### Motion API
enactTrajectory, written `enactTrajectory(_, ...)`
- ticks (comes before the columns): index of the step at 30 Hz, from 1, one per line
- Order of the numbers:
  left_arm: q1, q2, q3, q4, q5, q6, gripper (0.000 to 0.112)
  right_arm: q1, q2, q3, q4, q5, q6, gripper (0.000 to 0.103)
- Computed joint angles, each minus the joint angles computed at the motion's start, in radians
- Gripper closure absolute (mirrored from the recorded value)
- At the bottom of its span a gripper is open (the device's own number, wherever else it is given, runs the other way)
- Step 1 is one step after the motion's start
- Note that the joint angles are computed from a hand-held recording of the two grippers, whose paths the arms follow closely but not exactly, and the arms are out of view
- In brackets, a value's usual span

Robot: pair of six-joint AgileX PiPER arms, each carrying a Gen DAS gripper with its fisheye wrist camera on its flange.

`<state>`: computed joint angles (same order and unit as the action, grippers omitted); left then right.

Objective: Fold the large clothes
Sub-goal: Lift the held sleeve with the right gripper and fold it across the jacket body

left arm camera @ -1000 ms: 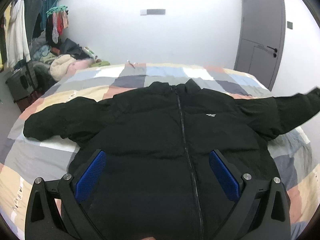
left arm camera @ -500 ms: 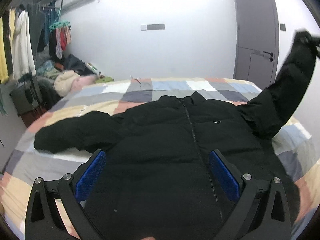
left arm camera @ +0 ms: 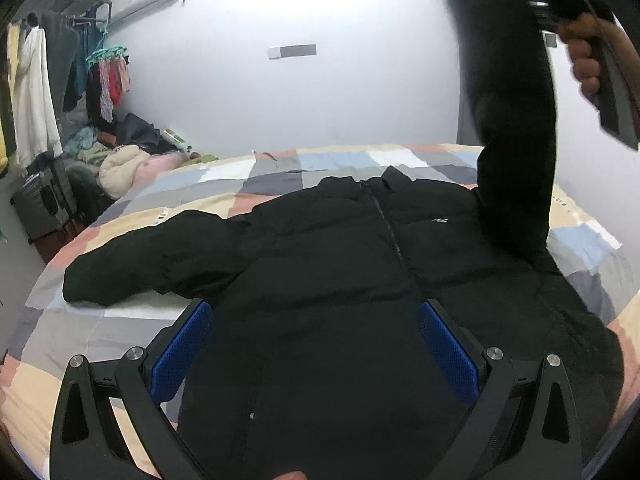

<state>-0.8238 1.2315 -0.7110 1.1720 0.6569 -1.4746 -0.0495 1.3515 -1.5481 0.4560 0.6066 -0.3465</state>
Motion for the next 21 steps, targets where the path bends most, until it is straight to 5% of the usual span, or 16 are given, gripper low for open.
enactTrajectory(10,0.363,-0.063,0.09,-0.047,-0.269,0.113,0.01,0.346,0.21,0.104,-0.185,-0.176,0.173,0.093)
enactTrajectory(16,0.548,-0.016,0.101,-0.253,-0.432,0.343,0.01,0.414,0.335,0.172,-0.154,-0.239,0.123,0.092)
enactTrajectory(21,0.581,0.02,0.098,-0.333,-0.474,0.437,0.01,0.429,0.424,0.215,-0.093,-0.274,0.059,0.092)
